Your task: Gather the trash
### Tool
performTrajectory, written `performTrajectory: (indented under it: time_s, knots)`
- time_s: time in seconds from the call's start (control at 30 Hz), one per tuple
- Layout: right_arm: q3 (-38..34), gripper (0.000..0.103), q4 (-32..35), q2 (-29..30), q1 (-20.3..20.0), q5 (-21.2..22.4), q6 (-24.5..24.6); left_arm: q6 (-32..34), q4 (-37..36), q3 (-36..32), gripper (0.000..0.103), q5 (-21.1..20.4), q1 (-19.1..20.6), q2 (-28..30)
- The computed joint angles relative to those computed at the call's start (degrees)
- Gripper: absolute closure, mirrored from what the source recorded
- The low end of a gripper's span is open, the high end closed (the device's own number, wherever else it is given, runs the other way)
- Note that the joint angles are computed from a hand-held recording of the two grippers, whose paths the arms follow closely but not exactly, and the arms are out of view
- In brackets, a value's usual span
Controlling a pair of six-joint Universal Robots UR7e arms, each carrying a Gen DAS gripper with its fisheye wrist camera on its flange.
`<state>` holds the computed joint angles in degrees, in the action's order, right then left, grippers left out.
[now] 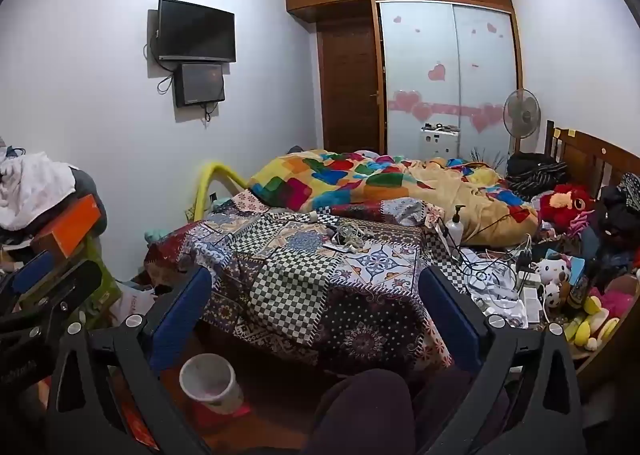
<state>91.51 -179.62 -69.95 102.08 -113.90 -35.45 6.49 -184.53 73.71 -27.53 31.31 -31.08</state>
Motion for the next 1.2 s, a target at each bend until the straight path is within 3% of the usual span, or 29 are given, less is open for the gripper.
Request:
performTrajectory:
  time_s: [1.2]
  knots:
    - [0.6, 0.0, -1.7, 0.7, 1.0, -0.9, -0.5, -0.7, -2.0, 1.7, 0.0, 0.1, -0.1, -0.8]
